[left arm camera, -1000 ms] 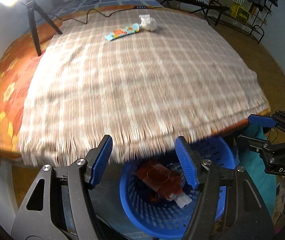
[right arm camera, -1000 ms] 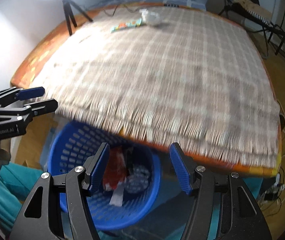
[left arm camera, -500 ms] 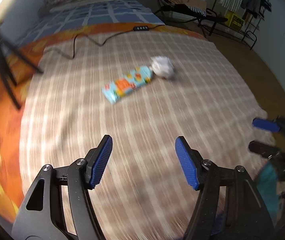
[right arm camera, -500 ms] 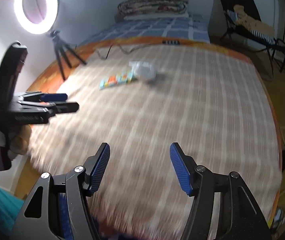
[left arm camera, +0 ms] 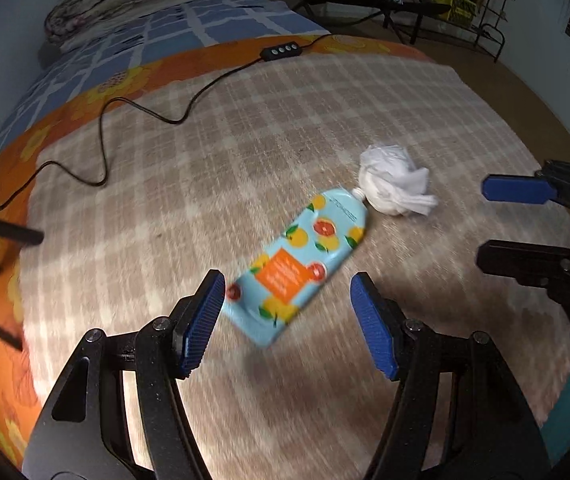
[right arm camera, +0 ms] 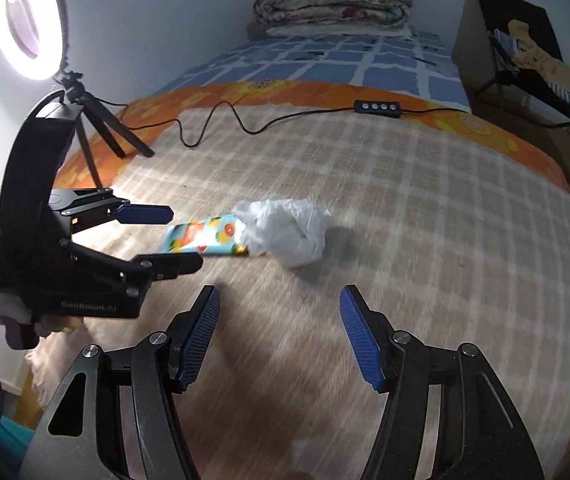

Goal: Collect trash
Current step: 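Grasp the blue squeeze tube with the left tool while the right tool grasps the white tissue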

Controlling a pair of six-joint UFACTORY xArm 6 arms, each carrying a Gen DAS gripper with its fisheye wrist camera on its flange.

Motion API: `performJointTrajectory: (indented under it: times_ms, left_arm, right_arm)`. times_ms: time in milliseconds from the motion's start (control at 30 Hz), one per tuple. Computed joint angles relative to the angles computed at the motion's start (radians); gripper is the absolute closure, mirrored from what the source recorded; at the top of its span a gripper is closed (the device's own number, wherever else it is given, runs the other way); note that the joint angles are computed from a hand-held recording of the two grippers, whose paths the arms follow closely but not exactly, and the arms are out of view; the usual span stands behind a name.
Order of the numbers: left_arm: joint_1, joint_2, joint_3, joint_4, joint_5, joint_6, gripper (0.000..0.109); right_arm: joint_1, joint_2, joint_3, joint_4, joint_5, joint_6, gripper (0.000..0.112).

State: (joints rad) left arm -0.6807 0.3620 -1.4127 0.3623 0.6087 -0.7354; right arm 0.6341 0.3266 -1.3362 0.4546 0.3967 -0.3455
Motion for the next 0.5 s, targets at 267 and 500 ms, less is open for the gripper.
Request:
performJointTrajectory:
  times_ms: [267, 500]
  left_arm:
    - [0.014, 0.052, -0.047, 0.038, -0.003, -0.014, 0.056]
    - [0.032, 0.020, -0.003, 0.076, -0.022, -0.104, 0.072]
  right_arm:
    - [-0.009, 0.104, -0.119, -0.015, 0.040, 0.002, 0.051]
    - [-0.001, 0.173, -0.204, -0.057, 0.046, 0.037, 0.051]
